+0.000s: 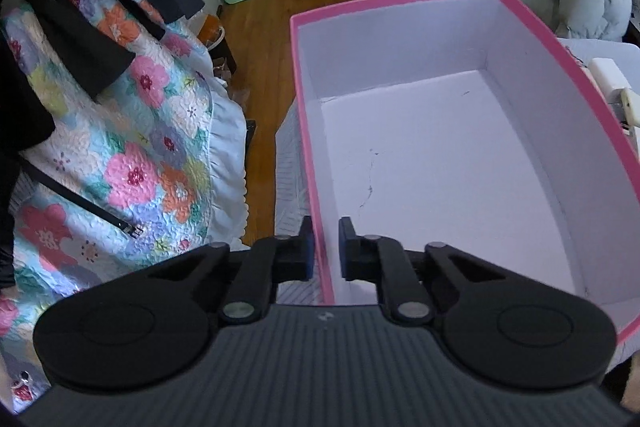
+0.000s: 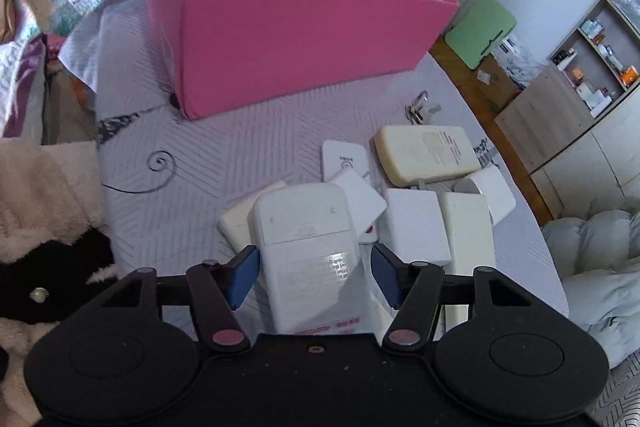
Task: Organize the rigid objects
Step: 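Move the left tool over the pink box while the right tool grasps a white remote, then carry the white remote with the right gripper and drop it into the pink box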
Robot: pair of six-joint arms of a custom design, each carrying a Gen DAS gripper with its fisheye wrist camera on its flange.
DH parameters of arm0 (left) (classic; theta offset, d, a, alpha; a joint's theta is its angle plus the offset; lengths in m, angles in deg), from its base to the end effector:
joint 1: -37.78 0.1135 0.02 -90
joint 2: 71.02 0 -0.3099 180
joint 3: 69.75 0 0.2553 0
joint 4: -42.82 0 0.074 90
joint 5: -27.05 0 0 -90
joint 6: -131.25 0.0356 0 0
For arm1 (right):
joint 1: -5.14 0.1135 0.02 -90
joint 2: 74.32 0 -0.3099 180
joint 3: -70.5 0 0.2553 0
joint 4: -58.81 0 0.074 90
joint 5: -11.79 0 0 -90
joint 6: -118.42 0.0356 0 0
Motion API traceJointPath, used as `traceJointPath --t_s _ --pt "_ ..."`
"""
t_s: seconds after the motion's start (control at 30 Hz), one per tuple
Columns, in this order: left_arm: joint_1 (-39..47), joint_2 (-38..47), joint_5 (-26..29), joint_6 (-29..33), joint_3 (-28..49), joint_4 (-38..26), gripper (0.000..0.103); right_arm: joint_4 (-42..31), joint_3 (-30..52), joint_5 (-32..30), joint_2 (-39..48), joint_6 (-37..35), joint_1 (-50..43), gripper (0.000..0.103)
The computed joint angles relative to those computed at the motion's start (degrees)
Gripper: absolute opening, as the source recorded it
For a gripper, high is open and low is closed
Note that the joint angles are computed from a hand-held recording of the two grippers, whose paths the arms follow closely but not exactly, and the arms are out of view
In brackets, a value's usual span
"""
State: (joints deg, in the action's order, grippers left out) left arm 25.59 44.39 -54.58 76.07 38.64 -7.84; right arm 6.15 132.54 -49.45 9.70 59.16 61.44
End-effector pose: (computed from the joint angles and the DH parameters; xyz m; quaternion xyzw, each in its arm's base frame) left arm 0.4532 -0.1032 0.2699 0.4007 0.8703 -0.0143 0.2859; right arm 0.1543 0.2004 0.2247 -0.1800 0.9435 -0.0893 0.2634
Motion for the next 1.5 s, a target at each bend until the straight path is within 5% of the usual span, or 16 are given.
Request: traceJointPath --t_s 0.23,0.37,0.43,0.57,0.77,1.03,1.33,1.5 --pt "1.35 0.54 4.04 -1.07 -0.97 2.29 0.004 2.57 -1.33 -2.50 -1.02 1.49 -3.49 0.063" --pt "1.77 0.77 5.88 -2.40 -1.26 3.17 0.004 4.06 -1.70 -3.19 -0.87 3.52 -5.33 0.070" --pt "1.74 0.53 6.29 -2.86 -1.94 4.14 0.004 4.76 -1.73 -4.68 -1.14 4.96 -6.75 0.061" --pt "1.41 -0.54 6.13 -4.15 -4.77 7.84 0.003 6.05 -2.98 -5.60 -3.25 9.80 -8.45 0.061" --pt "1.11 -3.29 7.73 -7.29 -10.23 13.45 0.003 6.93 -4.68 -0.06 -10.22 18.19 -5.65 0.061" --pt "0.38 -5.56 8.03 -8.74 -14.54 17.65 0.003 3.74 -1.70 6.87 -12.79 20.24 -1.24 0.061" --pt "0.47 -6.81 7.87 -11.45 -18.64 23.20 0.003 2.32 3.76 11.17 -13.73 16.60 -1.17 0.061" --pt "1.18 -5.34 9.25 -11.36 -16.25 21.58 0.002 7.08 9.29 8.77 -12.98 7.40 -5.70 0.061"
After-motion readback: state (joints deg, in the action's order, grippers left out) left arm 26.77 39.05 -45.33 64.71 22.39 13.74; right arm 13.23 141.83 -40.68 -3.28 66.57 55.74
